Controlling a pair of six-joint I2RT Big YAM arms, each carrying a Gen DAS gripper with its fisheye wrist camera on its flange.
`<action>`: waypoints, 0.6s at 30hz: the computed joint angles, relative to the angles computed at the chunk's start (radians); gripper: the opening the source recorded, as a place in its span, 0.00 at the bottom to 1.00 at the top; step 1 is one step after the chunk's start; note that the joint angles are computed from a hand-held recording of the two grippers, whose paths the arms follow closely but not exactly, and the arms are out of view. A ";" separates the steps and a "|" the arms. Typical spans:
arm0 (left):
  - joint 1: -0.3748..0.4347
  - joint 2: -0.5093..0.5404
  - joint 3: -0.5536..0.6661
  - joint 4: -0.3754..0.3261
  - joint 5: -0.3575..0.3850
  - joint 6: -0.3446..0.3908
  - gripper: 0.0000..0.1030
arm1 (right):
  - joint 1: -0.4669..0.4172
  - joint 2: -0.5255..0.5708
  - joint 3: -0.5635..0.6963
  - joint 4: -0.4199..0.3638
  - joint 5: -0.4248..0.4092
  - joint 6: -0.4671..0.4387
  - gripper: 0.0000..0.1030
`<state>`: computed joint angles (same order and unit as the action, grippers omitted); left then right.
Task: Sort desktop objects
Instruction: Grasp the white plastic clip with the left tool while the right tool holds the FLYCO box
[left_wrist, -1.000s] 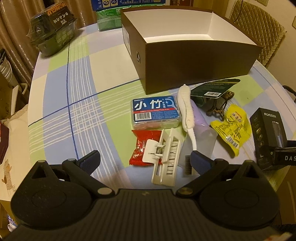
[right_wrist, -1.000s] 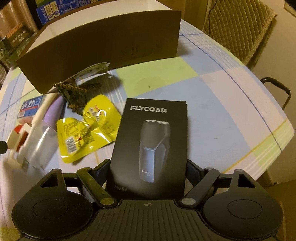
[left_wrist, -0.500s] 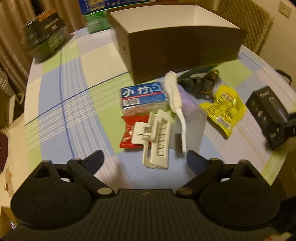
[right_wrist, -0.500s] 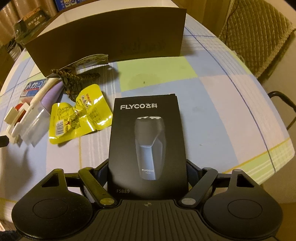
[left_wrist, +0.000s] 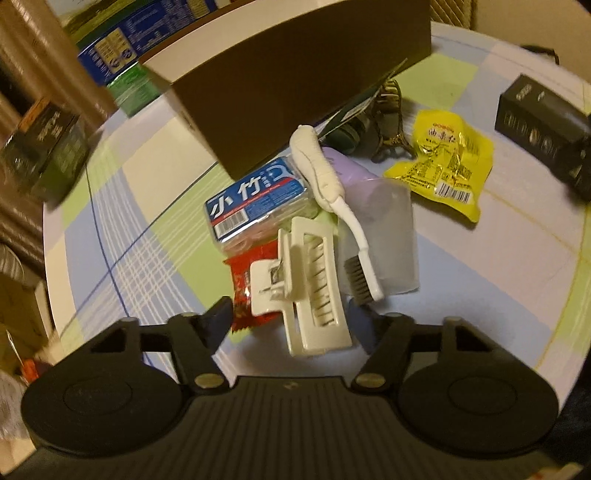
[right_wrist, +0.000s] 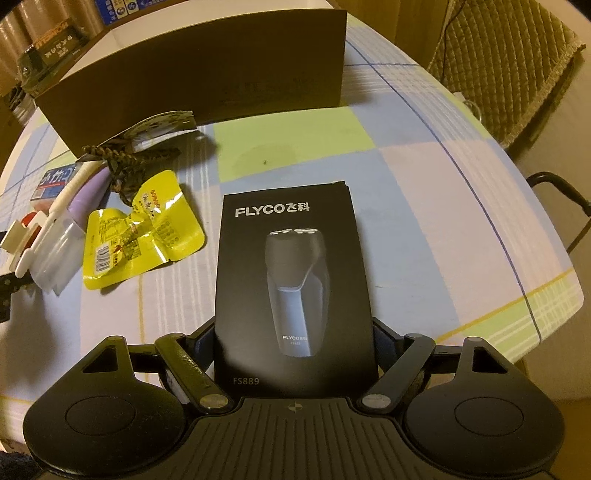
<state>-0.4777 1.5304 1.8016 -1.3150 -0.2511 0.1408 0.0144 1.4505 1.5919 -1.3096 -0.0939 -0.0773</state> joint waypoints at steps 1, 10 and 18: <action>-0.003 0.001 -0.006 0.014 -0.011 0.013 0.56 | -0.001 0.002 0.002 -0.001 0.002 0.001 0.76; -0.025 -0.011 -0.059 0.120 -0.082 0.136 0.52 | 0.000 0.020 0.016 -0.011 0.007 -0.008 0.78; -0.030 -0.017 -0.071 0.152 -0.092 0.161 0.35 | 0.006 0.033 0.028 0.013 0.030 -0.014 0.87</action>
<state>-0.5074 1.5134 1.7305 -1.1628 -0.3432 0.3019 0.0206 1.4839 1.6202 -1.2967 -0.0637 -0.0913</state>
